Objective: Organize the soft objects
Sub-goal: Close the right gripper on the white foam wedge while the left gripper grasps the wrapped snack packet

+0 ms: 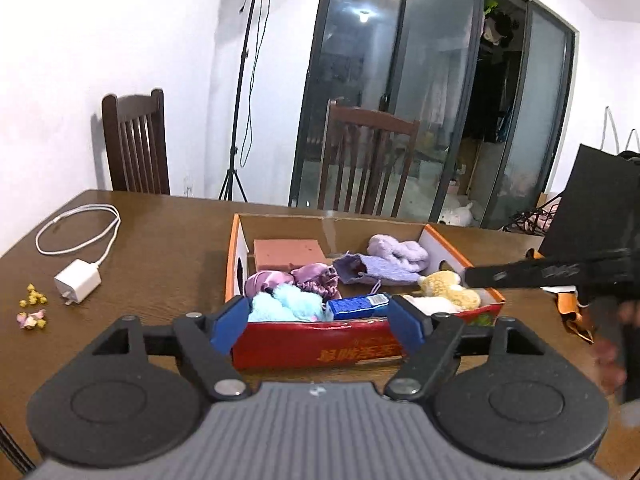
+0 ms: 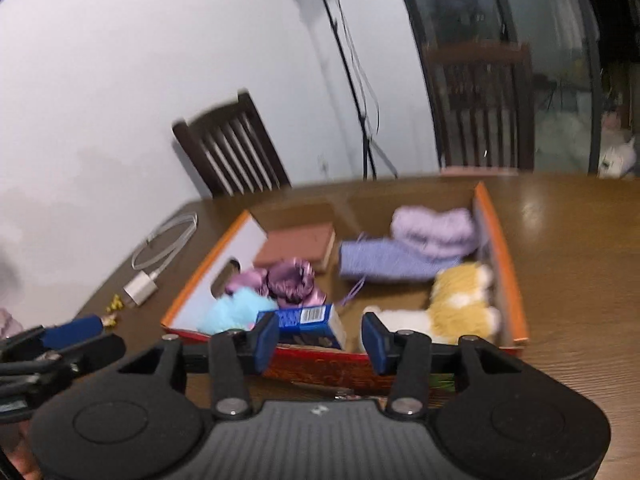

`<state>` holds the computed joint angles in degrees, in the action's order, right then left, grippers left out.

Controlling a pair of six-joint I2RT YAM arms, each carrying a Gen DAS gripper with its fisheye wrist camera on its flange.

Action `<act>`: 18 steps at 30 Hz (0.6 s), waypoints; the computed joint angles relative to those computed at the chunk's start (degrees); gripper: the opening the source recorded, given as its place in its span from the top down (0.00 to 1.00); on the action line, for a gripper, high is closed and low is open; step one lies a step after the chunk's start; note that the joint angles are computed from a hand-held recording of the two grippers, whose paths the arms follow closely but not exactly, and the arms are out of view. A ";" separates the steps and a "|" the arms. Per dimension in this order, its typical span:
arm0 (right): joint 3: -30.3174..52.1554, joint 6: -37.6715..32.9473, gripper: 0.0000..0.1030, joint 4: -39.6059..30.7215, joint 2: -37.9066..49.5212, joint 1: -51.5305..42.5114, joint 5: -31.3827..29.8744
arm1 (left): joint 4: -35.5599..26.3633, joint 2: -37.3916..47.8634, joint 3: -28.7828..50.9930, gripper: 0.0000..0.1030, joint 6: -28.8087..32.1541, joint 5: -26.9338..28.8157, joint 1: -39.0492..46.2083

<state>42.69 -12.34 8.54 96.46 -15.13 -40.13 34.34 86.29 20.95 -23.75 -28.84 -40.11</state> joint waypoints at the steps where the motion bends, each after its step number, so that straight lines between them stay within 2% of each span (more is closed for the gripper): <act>1: -1.32 -1.36 0.53 -0.98 -2.50 -1.88 -1.25 | -0.48 -1.66 -0.94 0.22 -0.37 -1.28 -1.16; 6: -10.64 -9.93 0.43 -1.75 -13.65 -12.56 -8.35 | -0.14 -6.96 -6.17 0.19 -3.63 -10.60 -9.80; 9: -16.90 -14.42 0.36 -0.35 -18.26 -19.52 -14.66 | 1.83 -6.25 -8.91 0.15 -7.23 -18.90 -18.48; 11: -21.85 -18.17 0.33 0.68 -20.14 -25.06 -20.01 | 3.25 -3.60 -10.50 0.12 -11.90 -24.85 -25.79; 13: -24.73 -27.31 0.32 -3.16 -19.31 -31.04 -25.43 | 3.59 0.20 -11.46 0.08 -18.42 -29.38 -32.82; 14: -25.70 -32.94 0.28 -6.14 -18.11 -33.91 -27.59 | 3.81 2.40 -11.66 0.07 -21.32 -30.55 -35.47; 16: -27.09 -44.38 0.25 -10.32 -13.03 -38.27 -29.80 | 2.40 6.13 -11.23 0.07 -26.16 -30.45 -38.84; 18: -28.24 -51.19 0.24 -10.73 -7.85 -40.90 -28.99 | 0.46 9.39 -9.82 0.07 -28.07 -29.30 -39.71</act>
